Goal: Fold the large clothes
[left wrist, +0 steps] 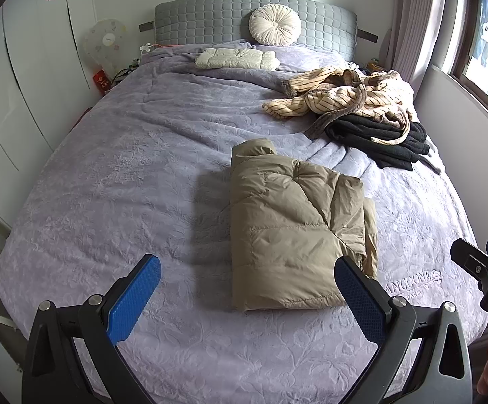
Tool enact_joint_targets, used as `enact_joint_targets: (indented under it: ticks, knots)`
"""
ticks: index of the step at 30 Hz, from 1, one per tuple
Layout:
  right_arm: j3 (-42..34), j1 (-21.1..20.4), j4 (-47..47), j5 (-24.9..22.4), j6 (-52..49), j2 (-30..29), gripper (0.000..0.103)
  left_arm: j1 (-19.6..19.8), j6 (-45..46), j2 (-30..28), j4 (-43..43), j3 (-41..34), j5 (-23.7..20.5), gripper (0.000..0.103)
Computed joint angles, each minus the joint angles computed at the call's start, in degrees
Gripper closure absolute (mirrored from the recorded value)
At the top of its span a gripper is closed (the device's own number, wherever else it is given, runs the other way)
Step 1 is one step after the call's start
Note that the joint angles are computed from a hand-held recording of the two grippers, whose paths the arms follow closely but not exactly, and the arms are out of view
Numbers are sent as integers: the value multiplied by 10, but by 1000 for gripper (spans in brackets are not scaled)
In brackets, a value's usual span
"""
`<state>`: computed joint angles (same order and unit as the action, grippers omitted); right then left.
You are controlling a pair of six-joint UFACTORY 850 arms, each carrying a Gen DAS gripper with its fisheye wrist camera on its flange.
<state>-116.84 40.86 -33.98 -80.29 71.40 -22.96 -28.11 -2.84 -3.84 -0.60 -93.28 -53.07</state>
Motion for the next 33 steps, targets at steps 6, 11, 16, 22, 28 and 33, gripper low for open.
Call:
enact_joint_targets:
  ticks: [6, 11, 16, 22, 28, 33]
  knots:
    - [0, 0, 0, 0, 1, 0, 0, 1, 1, 1, 0, 1, 1, 0]
    - [0, 0, -1, 1, 2, -1, 0, 0, -2, 2, 1, 1, 0, 0]
    - [0, 0, -1, 0, 3, -2, 0, -1, -4, 2, 2, 1, 0, 0]
    - [-1, 2, 0, 0, 5, -2, 0, -1, -5, 2, 3, 1, 0, 0]
    - [-1, 1, 1, -1, 5, -3, 0, 1, -1, 0, 3, -1, 6, 0]
    - [0, 1, 0, 0, 4, -2, 0, 7, 7, -9, -3, -14, 4, 0]
